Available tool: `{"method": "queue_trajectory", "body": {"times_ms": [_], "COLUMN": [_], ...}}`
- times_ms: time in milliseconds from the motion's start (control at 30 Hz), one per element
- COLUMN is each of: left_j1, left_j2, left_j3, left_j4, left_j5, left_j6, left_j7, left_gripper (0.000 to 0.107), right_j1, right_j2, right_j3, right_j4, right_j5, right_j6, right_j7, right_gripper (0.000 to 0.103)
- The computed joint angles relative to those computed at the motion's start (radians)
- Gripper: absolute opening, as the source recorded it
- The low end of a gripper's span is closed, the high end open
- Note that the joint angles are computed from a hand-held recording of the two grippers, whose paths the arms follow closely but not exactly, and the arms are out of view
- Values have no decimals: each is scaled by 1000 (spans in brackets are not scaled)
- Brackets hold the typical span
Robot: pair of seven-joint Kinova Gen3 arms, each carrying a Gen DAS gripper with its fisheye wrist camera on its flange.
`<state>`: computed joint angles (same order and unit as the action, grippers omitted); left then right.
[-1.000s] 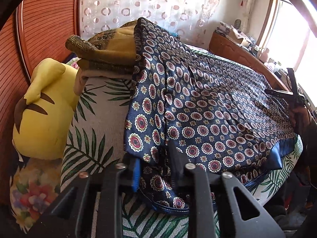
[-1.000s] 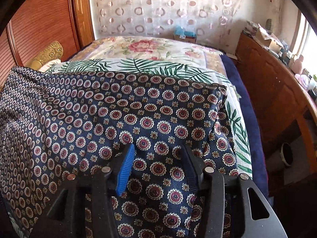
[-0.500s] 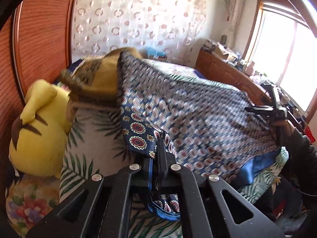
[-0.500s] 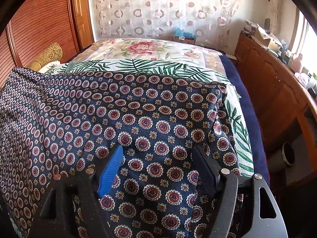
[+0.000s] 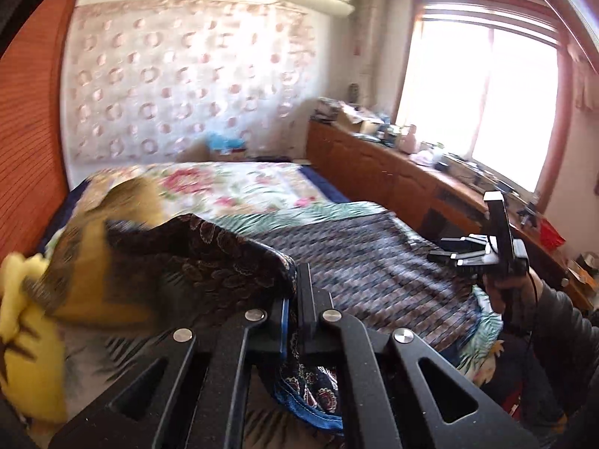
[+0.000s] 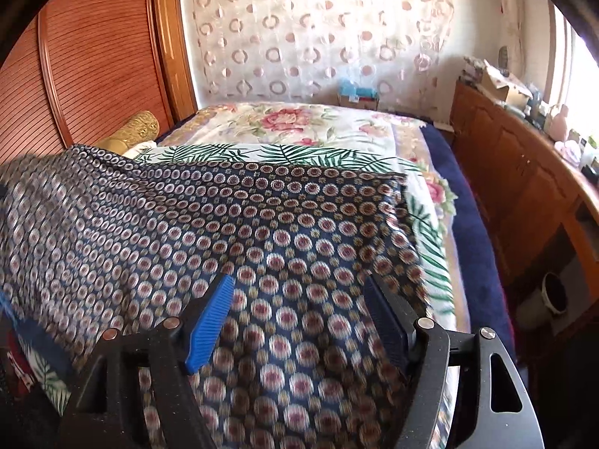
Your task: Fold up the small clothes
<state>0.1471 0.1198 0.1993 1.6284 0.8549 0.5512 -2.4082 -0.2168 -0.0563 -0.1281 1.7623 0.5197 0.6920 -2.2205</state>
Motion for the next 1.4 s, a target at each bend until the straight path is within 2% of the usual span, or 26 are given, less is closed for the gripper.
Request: {"method": "queue_trajectory", "body": {"times_ms": [300, 500, 667, 733, 800, 867, 900, 967, 1033, 1200, 1400], "left_j1": [94, 175, 244, 270, 284, 265, 257, 256, 229, 188, 154], "left_j2": [94, 177, 225, 248, 262, 270, 266, 257, 236, 170, 122], "left_j3": [66, 90, 99, 91, 82, 97, 101, 97, 103, 93, 66], "left_j4": [-190, -356, -450, -490, -500, -498, -486, -474, -439, -323, -195], "left_j5": [-140, -271, -365, -420, -454, -445, -440, -444, -418, -379, -381], "left_j6": [38, 101, 136, 187, 211, 236, 237, 232, 216, 142, 69], "left_j7": [92, 190, 260, 291, 316, 302, 292, 291, 273, 253, 250], "left_gripper": [4, 3, 4, 4, 16, 47, 50, 67, 77, 77, 77], "right_j1": [49, 106, 146, 162, 175, 189, 196, 205, 211, 205, 166], "right_j2": [-145, -227, -278, -292, -295, -296, -294, -289, -285, -274, -218], "right_j3": [-80, -104, -130, -144, -146, -158, -163, -171, -174, -180, -169], "right_j4": [148, 212, 236, 243, 248, 252, 252, 250, 248, 235, 204], "right_j5": [102, 77, 44, 34, 25, 20, 20, 19, 19, 18, 15], "right_j6": [18, -3, -10, -13, -25, -28, -30, -34, -38, -34, -27], "right_j7": [-156, -179, -166, -161, -149, -145, -145, -147, -148, -147, -112], "right_gripper": [74, 74, 74, 74, 74, 74, 74, 74, 74, 74, 74]}}
